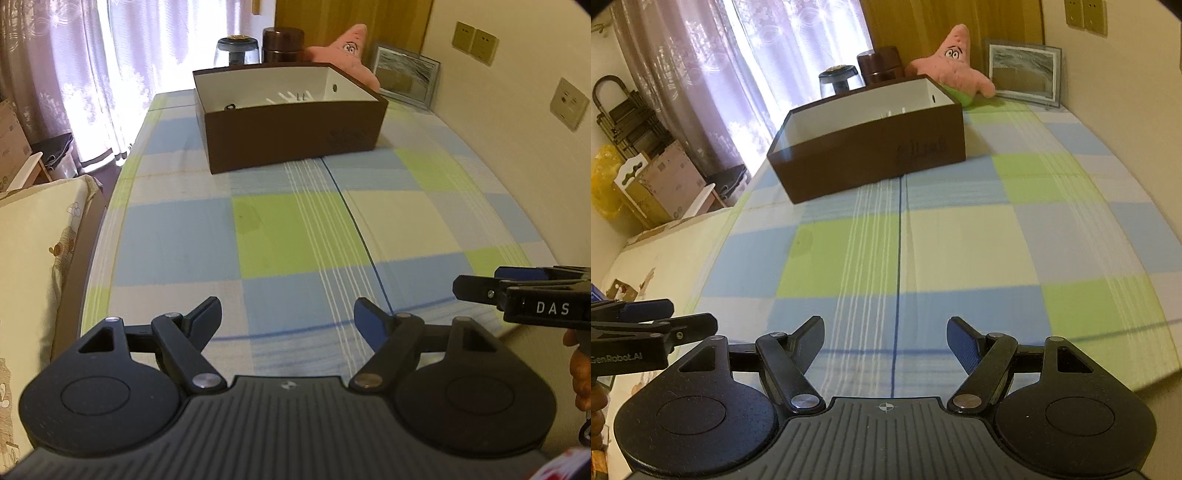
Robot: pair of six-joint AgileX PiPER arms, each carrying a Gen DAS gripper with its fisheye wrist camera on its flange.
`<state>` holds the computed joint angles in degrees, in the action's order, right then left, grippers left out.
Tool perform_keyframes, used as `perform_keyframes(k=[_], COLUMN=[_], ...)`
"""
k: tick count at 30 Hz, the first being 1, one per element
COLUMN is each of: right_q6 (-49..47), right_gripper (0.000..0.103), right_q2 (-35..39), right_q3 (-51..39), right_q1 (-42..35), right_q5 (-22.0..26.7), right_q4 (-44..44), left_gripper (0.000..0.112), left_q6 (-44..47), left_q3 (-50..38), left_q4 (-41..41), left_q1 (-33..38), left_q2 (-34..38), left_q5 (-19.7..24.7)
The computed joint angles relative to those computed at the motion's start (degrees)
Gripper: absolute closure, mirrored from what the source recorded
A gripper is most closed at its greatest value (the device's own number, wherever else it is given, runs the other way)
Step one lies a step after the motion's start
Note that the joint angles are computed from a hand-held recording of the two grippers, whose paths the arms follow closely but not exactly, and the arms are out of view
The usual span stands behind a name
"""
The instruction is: Organize rigid objects
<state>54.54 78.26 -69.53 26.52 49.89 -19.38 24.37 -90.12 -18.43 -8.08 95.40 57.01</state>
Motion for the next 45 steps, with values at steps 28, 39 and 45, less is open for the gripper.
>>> perform_keyframes(k=[28,39,45], right_q6=[8.6,7.6,7.0], right_gripper=[0.033,0.033,0.033], right_q2=[-2.7,-2.8,-2.9], right_q3=[2.5,2.4,2.7], right_q1=[9.1,8.1,7.0], right_q5=[4.3,4.6,4.4], right_q4=[-4.3,-3.0,-2.2], left_gripper=[0.036,0.036,0.036], left_q6=[3.9,3.6,3.6], left_q3=[8.7,7.5,6.9], left_q4=[-2.2,-2.2,-2.3], left_q1=[1.5,0.6,0.2], left_q2=[-6.8,-5.4,-4.5], left_q5=[-0.4,-0.4,-0.2])
